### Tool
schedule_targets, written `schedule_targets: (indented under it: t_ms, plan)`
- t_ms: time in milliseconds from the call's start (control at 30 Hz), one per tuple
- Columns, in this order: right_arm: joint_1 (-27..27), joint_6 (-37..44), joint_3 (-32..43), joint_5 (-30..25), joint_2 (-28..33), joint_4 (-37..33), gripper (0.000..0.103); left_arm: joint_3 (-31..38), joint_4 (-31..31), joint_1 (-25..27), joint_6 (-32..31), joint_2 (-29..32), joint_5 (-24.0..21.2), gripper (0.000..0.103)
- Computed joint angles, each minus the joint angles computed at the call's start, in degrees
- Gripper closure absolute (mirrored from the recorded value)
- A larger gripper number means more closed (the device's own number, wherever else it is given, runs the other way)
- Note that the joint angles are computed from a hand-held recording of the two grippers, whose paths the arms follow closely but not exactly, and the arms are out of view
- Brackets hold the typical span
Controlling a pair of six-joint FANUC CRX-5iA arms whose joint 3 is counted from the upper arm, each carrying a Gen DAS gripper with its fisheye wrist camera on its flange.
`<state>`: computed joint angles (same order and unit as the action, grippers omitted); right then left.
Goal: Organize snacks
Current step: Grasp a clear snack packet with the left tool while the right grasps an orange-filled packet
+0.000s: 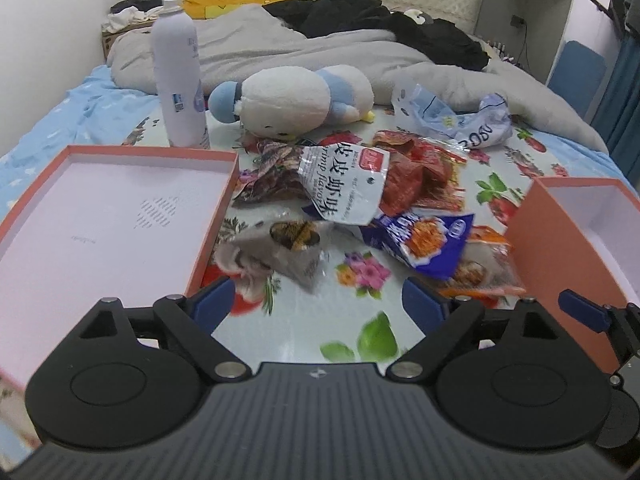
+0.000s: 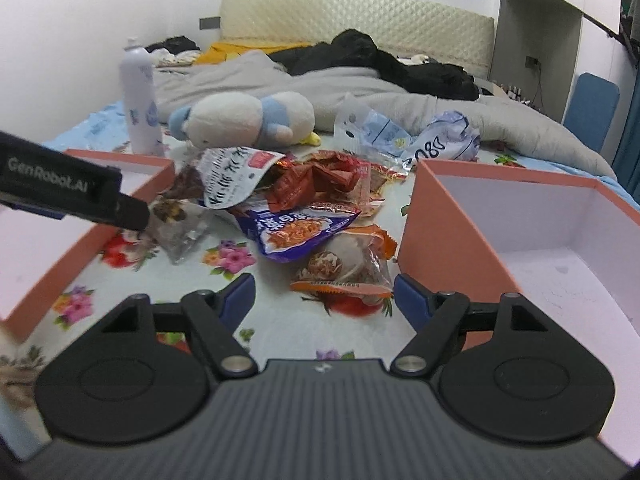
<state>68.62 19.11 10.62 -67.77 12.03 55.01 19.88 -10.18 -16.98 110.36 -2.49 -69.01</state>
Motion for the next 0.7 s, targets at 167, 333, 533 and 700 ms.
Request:
schedule_targets:
  t_ms: [167, 333, 533, 700]
  plan:
    - [-1.73, 2.25, 3.64, -2.02, 4.61, 0.75, 0.026, 2.13, 0.03, 1.31, -4.39, 4.67, 1.54, 0.010]
    - [-3.35, 6.35, 6.91, -4.33, 8.69, 1.69, 0.026, 2.84, 1.07, 2.94, -10.07, 8.21, 4.43, 0.010]
    - [-4.80, 11.94, 10.69, -5.27, 11.70, -1.15, 0.020, 3.28, 2.44, 4.75, -14.95, 11.68, 5.63, 0.010]
    - [-5.75, 13.73, 11.33, -3.73, 12.65, -3.20, 0.018, 1.70, 2.21, 5.25, -16.40, 12.01, 7.20, 0.013]
